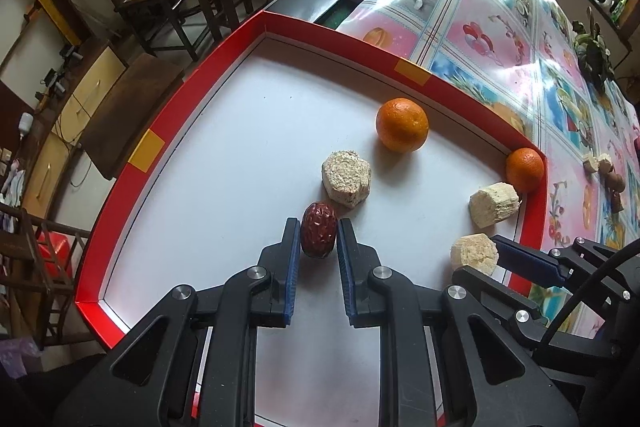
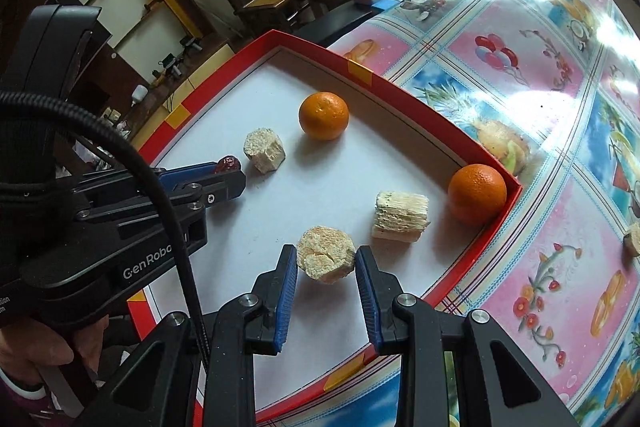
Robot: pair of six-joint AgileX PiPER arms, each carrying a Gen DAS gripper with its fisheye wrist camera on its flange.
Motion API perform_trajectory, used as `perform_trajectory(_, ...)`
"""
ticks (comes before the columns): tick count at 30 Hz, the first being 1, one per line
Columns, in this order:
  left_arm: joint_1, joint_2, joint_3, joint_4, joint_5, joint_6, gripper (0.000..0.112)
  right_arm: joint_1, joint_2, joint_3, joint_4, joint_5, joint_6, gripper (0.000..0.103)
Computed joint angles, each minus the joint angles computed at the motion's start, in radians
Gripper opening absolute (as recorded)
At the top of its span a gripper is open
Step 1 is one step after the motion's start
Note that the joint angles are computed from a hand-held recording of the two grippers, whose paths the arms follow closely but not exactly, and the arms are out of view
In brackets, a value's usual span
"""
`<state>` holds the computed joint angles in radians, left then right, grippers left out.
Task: Organize fruits
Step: 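Carry the jujube and cake piece into the red tray and open both grippers, then move both open grippers back toward the pile of jujubes and cakes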
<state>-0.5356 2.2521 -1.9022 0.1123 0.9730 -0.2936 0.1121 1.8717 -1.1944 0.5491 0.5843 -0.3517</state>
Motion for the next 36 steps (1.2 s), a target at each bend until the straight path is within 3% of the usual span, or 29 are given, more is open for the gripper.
perform_trajectory(12, -0.002, -0.01, 0.018, 0.046, 0.003, -0.054, 0.018, 0.031, 0.034, -0.008, -0.008, -0.039, 0.002, 0.029)
perform_trajectory(16, 0.001, -0.027, 0.041, 0.048, -0.013, -0.075, 0.049, 0.01, -0.003, 0.021, 0.031, -0.036, -0.035, 0.034)
perform_trajectory(18, -0.002, -0.038, 0.046, 0.055, -0.017, -0.082, 0.049, -0.002, -0.037, 0.041, 0.039, -0.045, -0.045, 0.042)
perform_trajectory(24, -0.036, -0.051, 0.011, 0.055, -0.004, -0.076, 0.051, -0.074, -0.149, 0.12, 0.083, -0.06, -0.071, 0.045)
perform_trajectory(36, -0.179, 0.055, -0.233, -0.011, 0.096, 0.01, 0.052, -0.28, -0.317, 0.276, -0.043, -0.029, 0.035, 0.047)
